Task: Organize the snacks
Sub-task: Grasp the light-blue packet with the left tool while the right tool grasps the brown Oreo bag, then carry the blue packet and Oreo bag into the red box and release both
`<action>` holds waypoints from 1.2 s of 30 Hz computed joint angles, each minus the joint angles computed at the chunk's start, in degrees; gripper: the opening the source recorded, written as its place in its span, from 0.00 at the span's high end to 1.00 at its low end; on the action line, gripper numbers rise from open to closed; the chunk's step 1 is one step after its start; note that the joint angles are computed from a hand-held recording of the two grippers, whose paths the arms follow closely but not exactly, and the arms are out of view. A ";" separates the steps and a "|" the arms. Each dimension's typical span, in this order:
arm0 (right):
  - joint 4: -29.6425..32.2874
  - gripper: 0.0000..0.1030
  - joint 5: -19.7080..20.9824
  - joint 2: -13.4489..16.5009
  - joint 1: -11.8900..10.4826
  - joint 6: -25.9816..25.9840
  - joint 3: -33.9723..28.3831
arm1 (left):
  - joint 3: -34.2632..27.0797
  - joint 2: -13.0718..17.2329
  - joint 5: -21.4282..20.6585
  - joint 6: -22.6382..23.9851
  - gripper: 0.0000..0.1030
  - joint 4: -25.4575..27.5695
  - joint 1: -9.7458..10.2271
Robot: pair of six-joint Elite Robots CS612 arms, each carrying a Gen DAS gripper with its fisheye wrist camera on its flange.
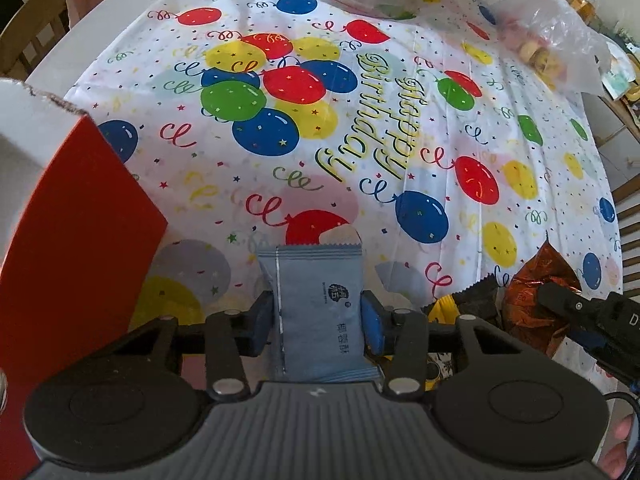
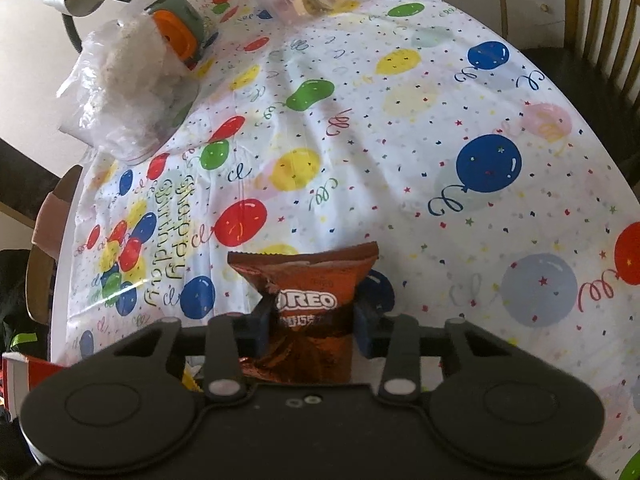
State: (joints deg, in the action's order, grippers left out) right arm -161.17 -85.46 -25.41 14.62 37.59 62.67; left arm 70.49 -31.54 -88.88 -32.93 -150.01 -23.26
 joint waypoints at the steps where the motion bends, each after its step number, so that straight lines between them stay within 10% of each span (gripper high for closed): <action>1: -0.47 0.65 -0.05 -0.14 0.02 -0.28 0.33 | 0.41 -0.22 -0.08 0.04 0.56 -0.33 -0.02; 36: -15.82 0.65 1.93 -14.31 4.51 -12.97 19.93 | 25.05 -17.37 -2.13 12.46 0.56 -19.82 0.92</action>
State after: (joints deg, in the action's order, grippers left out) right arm -176.98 -83.53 -39.73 19.13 24.62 82.61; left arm 95.55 -48.91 -91.01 -20.47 -169.83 -22.33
